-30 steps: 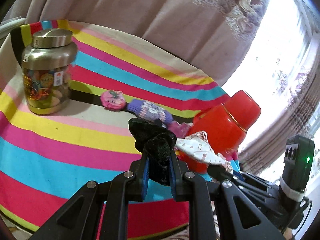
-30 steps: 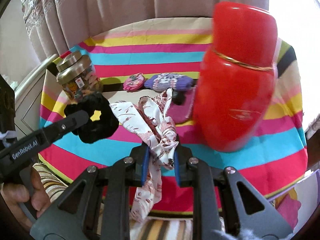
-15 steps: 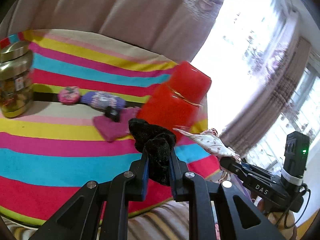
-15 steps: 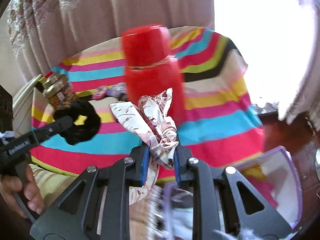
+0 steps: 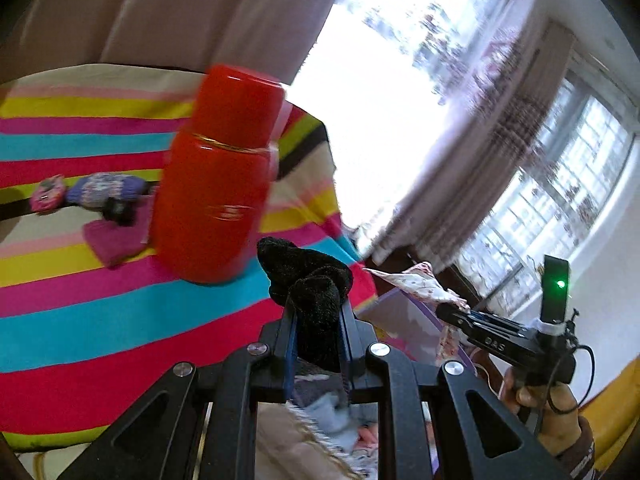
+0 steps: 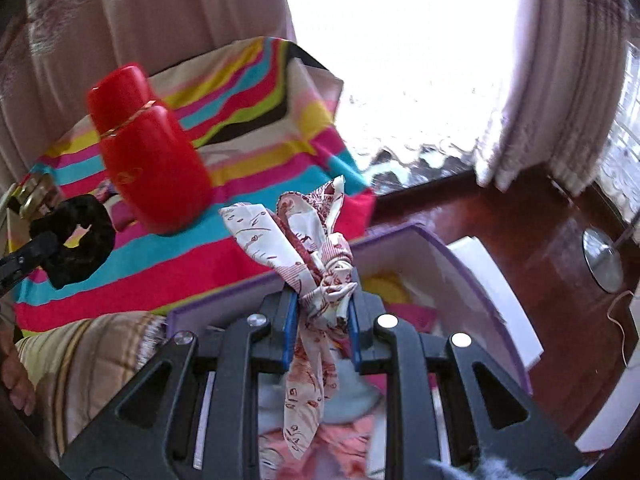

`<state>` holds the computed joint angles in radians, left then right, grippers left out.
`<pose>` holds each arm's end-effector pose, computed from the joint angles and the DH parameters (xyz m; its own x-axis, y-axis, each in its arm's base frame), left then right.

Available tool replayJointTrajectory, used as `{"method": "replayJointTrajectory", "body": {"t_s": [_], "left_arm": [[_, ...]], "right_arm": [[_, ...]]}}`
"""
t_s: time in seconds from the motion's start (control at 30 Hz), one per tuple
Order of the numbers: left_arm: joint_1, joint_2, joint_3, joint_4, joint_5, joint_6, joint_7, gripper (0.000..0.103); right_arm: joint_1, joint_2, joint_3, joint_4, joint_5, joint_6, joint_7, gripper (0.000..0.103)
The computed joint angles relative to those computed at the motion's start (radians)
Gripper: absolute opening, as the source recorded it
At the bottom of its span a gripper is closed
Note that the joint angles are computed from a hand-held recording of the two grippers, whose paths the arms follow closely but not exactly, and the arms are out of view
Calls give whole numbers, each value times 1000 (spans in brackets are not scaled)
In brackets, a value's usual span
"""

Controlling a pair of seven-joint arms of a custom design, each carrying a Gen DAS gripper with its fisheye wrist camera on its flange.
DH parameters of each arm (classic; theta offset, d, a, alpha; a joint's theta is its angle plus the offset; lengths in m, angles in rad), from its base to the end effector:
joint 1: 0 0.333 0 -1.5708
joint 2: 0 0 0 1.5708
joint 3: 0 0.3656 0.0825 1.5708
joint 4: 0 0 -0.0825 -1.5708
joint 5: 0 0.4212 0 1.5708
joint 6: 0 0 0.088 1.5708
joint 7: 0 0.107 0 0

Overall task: Organize soft objects
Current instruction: 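Open both tools over the box to drop scrunchie and ribbon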

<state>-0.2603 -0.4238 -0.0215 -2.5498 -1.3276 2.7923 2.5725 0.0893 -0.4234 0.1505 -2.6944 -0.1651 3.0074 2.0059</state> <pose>0.4379 -0.0808 0.4892 -0.3161 -0.8474 0.4265 -0.7046 -0.0913 -0.7037 0.4215 0.1181 0.4681 0.0105 -0.9945 -0.1042 -0.7443 0.0618 -0.6649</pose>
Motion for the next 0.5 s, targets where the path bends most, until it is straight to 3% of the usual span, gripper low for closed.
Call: {"method": "replayJointTrajectory", "body": {"t_s": [0.5], "left_arm": [[-71, 149, -81, 146, 103, -107, 52, 20]], "right_arm": [[-144, -39, 41, -21, -87, -21, 91, 28]]}}
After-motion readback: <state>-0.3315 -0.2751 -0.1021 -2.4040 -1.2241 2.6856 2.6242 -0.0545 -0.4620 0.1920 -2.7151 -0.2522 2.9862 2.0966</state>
